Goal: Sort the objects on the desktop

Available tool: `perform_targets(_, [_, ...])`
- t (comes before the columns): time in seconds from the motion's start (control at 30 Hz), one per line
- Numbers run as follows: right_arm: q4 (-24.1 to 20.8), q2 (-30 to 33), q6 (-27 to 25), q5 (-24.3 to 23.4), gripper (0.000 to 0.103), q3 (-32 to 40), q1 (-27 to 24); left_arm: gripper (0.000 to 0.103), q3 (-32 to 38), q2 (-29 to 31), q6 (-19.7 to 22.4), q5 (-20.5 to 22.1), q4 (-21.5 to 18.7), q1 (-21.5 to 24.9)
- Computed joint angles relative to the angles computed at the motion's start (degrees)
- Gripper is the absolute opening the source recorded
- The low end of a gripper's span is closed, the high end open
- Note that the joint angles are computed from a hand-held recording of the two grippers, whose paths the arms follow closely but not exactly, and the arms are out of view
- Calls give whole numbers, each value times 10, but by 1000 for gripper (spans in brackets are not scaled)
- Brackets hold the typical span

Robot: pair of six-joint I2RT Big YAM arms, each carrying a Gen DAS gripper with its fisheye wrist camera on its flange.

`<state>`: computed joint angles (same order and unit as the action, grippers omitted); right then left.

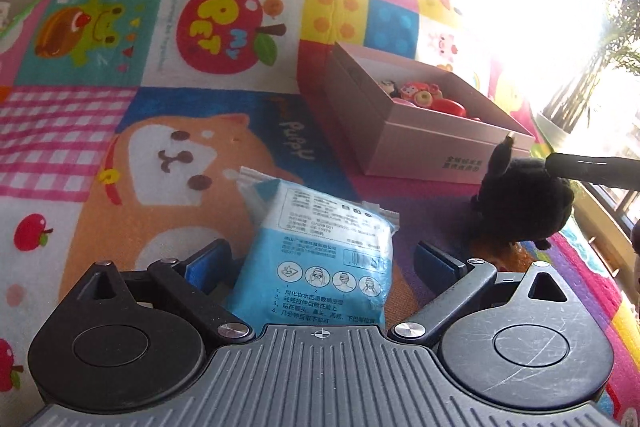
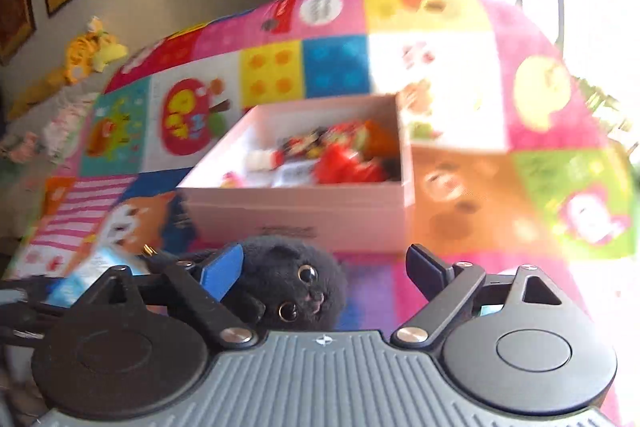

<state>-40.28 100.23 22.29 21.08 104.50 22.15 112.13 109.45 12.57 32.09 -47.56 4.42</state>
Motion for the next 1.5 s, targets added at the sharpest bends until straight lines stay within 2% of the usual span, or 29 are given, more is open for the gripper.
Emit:
perform_targets(0.1, [-17,7,-24,82,91,8,1,101,-2,-1,6,-3,0,-1])
perform_targets(0.17, [-26,8,-22,111,91,8,-3,101,-2,-1,5,-3,1,-1])
perform_targets(0.23, [-22,-1,-11,97,91,-1,-9,101,0,0,2,-1,-1,-1])
perform_targets(0.3, [7,-21,-7,65,91,-24,-13,101,-1,0,1,-1,0,-1])
perform_targets(0.33, [24,-29,-13,51,95,-33,-13,101,-1,0,1,-1,0,-1])
perform_targets(0.43, [59,-40,-67,9,103,-45,-2,102,-1,0,1,-1,0,-1])
perform_targets(0.5, [46,-28,-111,-8,103,-30,8,102,-1,0,1,-1,0,-1])
perform_targets(0.6, [36,4,-158,3,103,-5,20,102,-2,0,-1,-2,2,-1])
perform_targets(0.77, [-16,48,-96,-19,100,45,0,102,-4,0,-6,1,6,0])
perform_targets(0.83, [-42,52,-65,-55,79,54,-10,102,-4,0,-7,2,6,0])
perform_targets(0.93, [-47,36,-39,-87,77,37,-12,103,-4,0,-7,2,6,1])
perform_targets(1.03, [-54,17,-3,-158,77,21,-17,103,-5,-1,-7,1,7,0])
perform_targets(1.1, [-52,5,8,-184,77,9,-15,103,-5,-1,-7,1,7,0])
perform_targets(1.2, [-51,-4,-9,-170,77,0,0,103,-5,0,-6,-3,7,-1])
perform_targets(1.4, [-48,-10,-29,-181,77,-4,12,103,-4,-1,-9,-19,8,-2])
perform_targets(1.5, [-62,-2,-43,-157,77,3,21,103,-12,-11,-3,-31,22,-2])
